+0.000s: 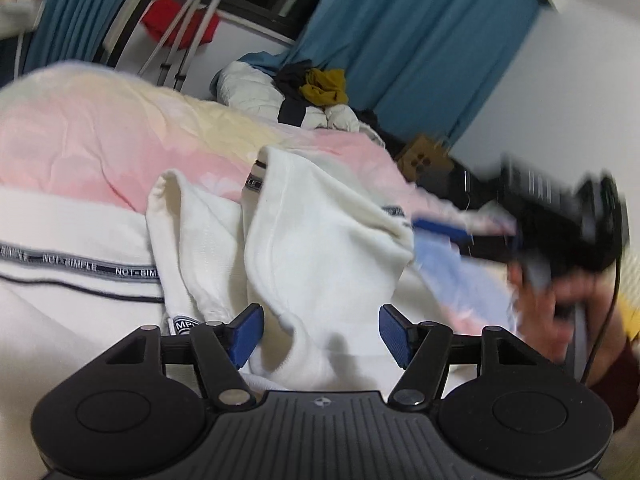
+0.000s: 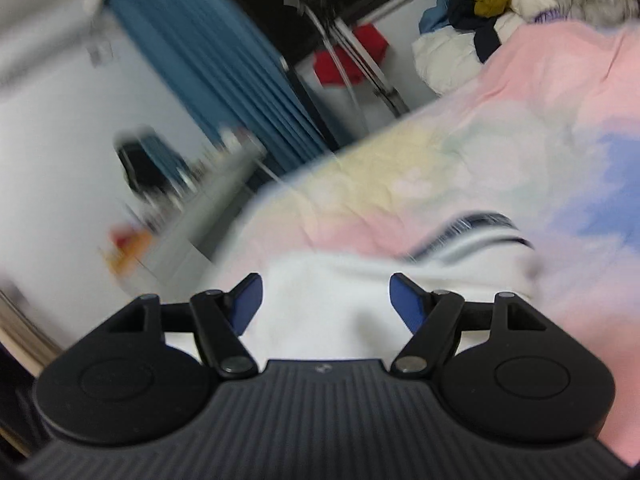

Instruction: Fold clothes

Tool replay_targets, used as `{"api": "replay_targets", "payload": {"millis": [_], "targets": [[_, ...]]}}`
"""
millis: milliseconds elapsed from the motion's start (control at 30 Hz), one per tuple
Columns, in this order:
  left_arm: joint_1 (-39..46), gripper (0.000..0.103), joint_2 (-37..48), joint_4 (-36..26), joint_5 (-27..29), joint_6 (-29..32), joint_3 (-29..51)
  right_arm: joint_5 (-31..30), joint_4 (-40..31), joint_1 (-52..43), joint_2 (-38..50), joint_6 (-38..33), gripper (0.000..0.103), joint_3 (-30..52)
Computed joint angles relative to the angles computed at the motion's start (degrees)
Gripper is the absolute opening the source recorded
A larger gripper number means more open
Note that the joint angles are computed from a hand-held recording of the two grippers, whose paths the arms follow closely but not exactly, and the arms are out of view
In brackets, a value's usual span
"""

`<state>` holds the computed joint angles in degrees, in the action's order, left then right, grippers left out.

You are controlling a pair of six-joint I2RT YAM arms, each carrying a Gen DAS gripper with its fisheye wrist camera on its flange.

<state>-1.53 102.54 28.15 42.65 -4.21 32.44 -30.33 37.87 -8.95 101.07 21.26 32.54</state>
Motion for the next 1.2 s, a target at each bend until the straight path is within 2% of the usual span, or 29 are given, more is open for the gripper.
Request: {"api": "replay_targets", "payload": {"millis": [67, 133, 167, 267, 400, 467, 533, 567, 600, 700, 767, 867, 933, 1033, 1133, 1200], "targets": [[0.8, 0.051, 1.1, 0.1, 1.7, -1.8, 0.7, 4.8, -3.6, 1.3, -2.5, -3.4, 0.073, -1.9], [0.6, 0.021, 1.7, -1.0, 0.7, -3.4, 1.4, 9.4, -4.5, 2.6, -3.3, -4.6, 0.073, -3.6], [0.2, 0.009, 1.6, -1.9, -0.8, -4.0, 1.6, 10.5, -3.6, 3.2, -2.1, -4.5, 0.073, -3.5], [0.1, 0.008, -2.0, -0.6, -2.6, -6.3, -1.4, 13.6, 0.5, 5.1, 0.8, -5.0, 0.073, -4.1], [2.1, 0.008, -14.4, -2.0, 1.5, -11.1, -7.3, 17.7, 8.6, 7.7, 3.1, -7.1, 0.073, -6.3], [3.0, 0.008, -21.9, -5.4, 3.7, -11.1, -10.4, 18.2, 12.4, 8.3, 3.4, -7.7, 0.073, -7.6], [2.9, 0.008, -23.5, -7.3, 3.0, -10.0, -12.8, 18.2, 14.0, 8.2, 3.7, -8.4, 0.073, -7.7], [2.7, 0.008, -23.9, -8.0, 2.5, -9.5, -13.9, 18.6, 12.7, 8.4, 3.9, -8.6, 0.073, -7.0], [2.6, 0.008, -24.4, -8.7, 2.0, -9.0, -15.1, 19.0, 11.3, 8.6, 4.1, -8.8, 0.073, -6.4], [0.8, 0.009, -16.2, -6.4, -2.7, -7.0, -14.4, 21.7, 7.7, 9.9, 7.5, -11.2, 0.072, -3.2], [1.2, 0.010, -13.3, -7.2, -2.0, -6.7, -12.5, 24.2, 5.9, 11.2, 9.3, -12.7, 0.072, -1.4], [3.4, 0.024, -15.9, -7.5, -1.0, -5.2, -13.1, 25.7, 4.4, 11.8, 7.4, -12.4, 0.070, -1.8], [3.5, 0.044, -20.8, -8.3, -3.9, -4.1, -14.5, 24.0, 3.4, 10.2, 4.6, -9.8, 0.071, -3.1], [2.4, 0.060, -27.6, -8.4, -8.7, -3.3, -15.5, 22.5, 2.5, 7.2, 1.1, -5.8, 0.071, -5.3], [-2.4, 0.067, -26.8, -6.9, -13.6, -1.0, -11.7, 25.5, 2.2, 5.4, -0.3, -5.3, 0.071, -6.3], [-7.7, 0.068, -19.3, -9.2, -20.4, 2.1, -4.0, 26.1, 1.4, 4.4, -1.4, -4.7, 0.072, -6.4]]}}
